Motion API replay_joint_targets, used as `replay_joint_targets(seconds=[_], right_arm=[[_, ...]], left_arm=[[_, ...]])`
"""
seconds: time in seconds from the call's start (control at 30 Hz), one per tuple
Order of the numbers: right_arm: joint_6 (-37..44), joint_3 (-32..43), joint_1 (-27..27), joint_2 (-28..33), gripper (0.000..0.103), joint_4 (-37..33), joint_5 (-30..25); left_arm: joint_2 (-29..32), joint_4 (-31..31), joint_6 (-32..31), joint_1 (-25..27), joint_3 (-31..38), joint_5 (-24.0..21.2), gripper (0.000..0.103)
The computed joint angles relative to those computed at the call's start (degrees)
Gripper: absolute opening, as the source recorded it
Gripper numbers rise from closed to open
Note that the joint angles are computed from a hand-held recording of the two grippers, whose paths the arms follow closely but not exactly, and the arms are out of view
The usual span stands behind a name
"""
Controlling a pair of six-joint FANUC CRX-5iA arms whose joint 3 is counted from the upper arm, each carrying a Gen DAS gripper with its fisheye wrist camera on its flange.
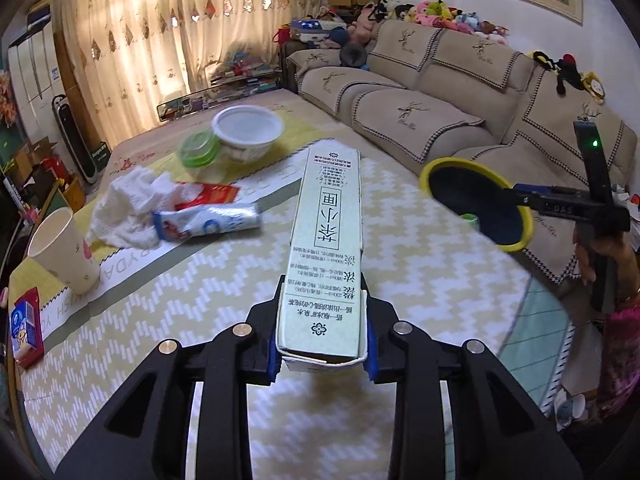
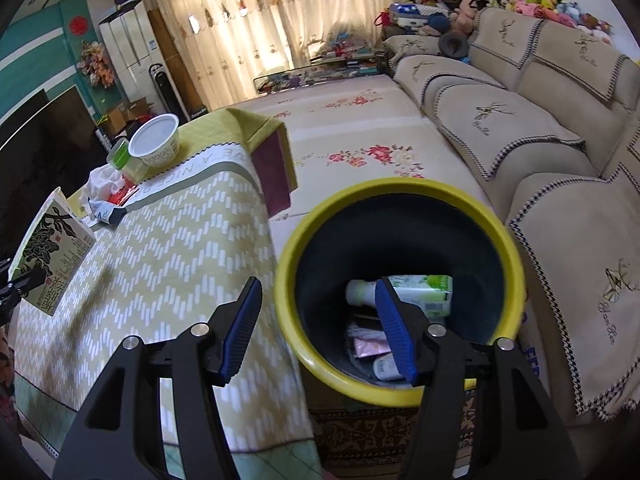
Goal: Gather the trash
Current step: 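Lift the carton with the left tool, carry it over the bin, open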
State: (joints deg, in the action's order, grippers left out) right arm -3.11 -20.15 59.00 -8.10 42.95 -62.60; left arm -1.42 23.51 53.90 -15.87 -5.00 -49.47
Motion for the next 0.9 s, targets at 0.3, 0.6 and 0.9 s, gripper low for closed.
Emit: replay_joint_targets(seconds=[0.3, 0.6, 0.9], right_arm=[[-9.01, -6.34, 4.93, -7.04, 0.062, 3.41, -7.42], [-15.40, -11.23, 9.50, -13.68, 0.062, 3.21, -15.40], [-17.52, -14.34, 10.73, -18.20, 0.062, 2.10, -18.20]], left_arm=[[6.97, -0.14, 4.73, -7.95, 9.31, -3.87, 0.031], [22.02, -0.99, 10.58, -17.21, 26.71, -9.49, 0.031], [34.27, -5.37, 17.85, -21.91, 42.26, -14.25, 0.031]])
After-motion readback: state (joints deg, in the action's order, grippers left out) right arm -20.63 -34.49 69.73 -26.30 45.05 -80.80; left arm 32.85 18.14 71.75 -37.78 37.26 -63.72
